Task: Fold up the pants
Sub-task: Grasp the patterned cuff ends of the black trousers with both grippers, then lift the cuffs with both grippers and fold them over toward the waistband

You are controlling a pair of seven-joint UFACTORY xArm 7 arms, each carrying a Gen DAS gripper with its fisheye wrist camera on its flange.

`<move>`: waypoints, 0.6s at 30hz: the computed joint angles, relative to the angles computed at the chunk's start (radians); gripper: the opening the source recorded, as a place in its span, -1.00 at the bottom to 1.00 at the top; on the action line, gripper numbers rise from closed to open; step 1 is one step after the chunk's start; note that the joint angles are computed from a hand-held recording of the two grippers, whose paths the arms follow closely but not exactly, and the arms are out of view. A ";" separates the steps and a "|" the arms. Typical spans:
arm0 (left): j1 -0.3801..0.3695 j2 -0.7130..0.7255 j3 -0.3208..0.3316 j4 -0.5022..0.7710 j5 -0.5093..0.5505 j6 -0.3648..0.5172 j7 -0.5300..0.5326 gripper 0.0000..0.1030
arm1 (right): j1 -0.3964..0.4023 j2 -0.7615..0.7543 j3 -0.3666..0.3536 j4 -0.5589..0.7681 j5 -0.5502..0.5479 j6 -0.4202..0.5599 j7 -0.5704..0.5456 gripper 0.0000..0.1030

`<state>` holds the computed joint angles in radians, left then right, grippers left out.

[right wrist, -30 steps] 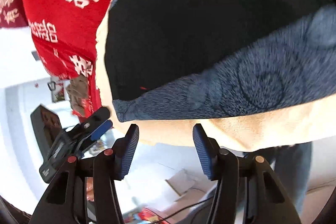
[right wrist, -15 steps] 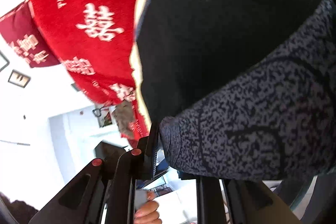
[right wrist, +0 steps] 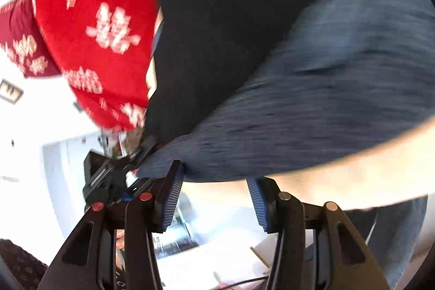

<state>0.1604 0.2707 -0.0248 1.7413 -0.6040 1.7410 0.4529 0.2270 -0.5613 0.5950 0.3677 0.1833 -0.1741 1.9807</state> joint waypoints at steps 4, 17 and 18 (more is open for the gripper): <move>-0.014 0.018 -0.005 0.018 0.047 0.007 0.019 -0.53 | -0.099 -0.211 0.171 -0.090 0.078 0.051 0.201 0.02; -0.028 0.024 -0.009 0.134 0.063 0.009 -0.050 -0.53 | 0.122 -0.207 -0.338 0.167 -0.109 0.494 -0.188 -0.89; -0.035 0.036 -0.015 0.166 0.062 0.008 -0.070 -0.53 | 0.161 -0.204 -0.409 0.188 -0.098 0.525 -0.279 -0.89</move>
<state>0.1259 0.3068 -0.0397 1.9074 -0.5422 1.7493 0.3827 0.3876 -0.7656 0.1864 0.5553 0.0849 0.3508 1.7014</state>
